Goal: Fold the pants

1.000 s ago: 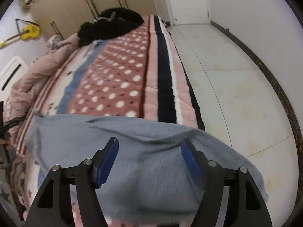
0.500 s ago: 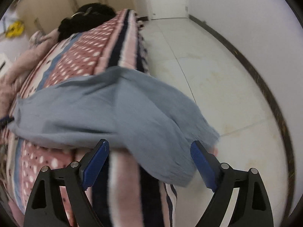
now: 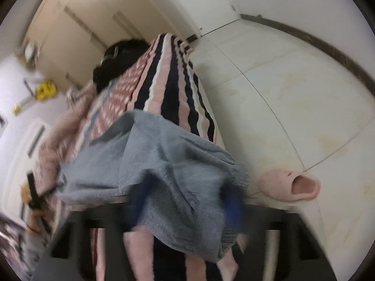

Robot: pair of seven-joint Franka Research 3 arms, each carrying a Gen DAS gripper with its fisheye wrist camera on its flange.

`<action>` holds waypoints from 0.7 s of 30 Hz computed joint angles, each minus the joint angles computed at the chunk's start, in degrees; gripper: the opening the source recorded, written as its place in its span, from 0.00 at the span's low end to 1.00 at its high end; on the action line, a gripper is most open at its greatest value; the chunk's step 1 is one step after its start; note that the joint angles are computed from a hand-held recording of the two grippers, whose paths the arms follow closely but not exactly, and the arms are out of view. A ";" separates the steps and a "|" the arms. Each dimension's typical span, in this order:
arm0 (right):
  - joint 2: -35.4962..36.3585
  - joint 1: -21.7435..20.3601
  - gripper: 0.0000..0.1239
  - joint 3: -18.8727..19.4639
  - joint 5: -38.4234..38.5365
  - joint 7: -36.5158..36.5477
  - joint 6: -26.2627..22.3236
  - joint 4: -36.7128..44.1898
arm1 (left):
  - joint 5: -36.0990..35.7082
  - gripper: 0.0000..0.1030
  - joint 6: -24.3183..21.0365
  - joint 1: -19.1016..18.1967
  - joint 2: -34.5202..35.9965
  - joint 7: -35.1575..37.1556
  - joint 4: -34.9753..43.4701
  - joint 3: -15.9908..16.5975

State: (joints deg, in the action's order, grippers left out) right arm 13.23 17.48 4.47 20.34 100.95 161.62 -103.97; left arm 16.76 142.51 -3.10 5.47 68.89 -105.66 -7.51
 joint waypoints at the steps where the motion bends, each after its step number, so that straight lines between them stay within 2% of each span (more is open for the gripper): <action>1: 0.17 1.36 0.08 -1.52 -3.86 2.36 -0.29 1.02 | 0.33 0.79 -0.30 -0.07 0.23 -0.38 0.28 0.03; 4: 0.77 4.67 0.07 -6.26 -15.76 10.94 -1.15 4.31 | 1.45 0.79 -1.29 -0.17 1.04 -2.25 1.16 0.28; 5: 1.06 5.96 0.07 -8.31 -21.09 14.87 -2.60 5.75 | 1.93 0.79 -1.51 -0.19 1.32 -2.87 1.42 0.37; 7: 2.43 6.33 0.06 -9.68 -26.60 19.76 -5.99 9.41 | 3.85 0.80 -2.07 -0.33 1.93 -4.21 1.94 0.65; 9: 4.73 5.30 0.04 -9.83 -28.30 22.99 -9.78 13.77 | 6.12 0.85 -2.39 -0.44 2.39 -5.49 2.22 0.98; 12: 9.57 3.98 0.04 -9.91 -30.08 24.43 -15.89 21.24 | 6.33 0.86 -2.03 0.04 2.77 -5.72 2.25 1.12; 15: 13.35 3.74 0.04 -9.62 -30.93 24.30 -17.87 25.49 | 6.32 0.88 -1.85 0.32 3.05 -5.89 2.43 1.20; 18: 17.16 5.21 0.04 -11.69 -34.06 28.43 -19.96 29.84 | 7.74 0.91 -1.91 0.24 3.33 -6.35 2.58 1.35; 21: 22.65 4.24 0.04 -10.47 -31.72 27.67 -26.54 37.09 | 7.44 0.94 -1.67 0.48 3.59 -6.52 2.62 1.39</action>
State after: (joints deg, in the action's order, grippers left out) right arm 35.87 21.72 -5.99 -11.38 128.62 135.08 -66.89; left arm 24.20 140.84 -2.62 9.06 62.37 -103.04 -6.12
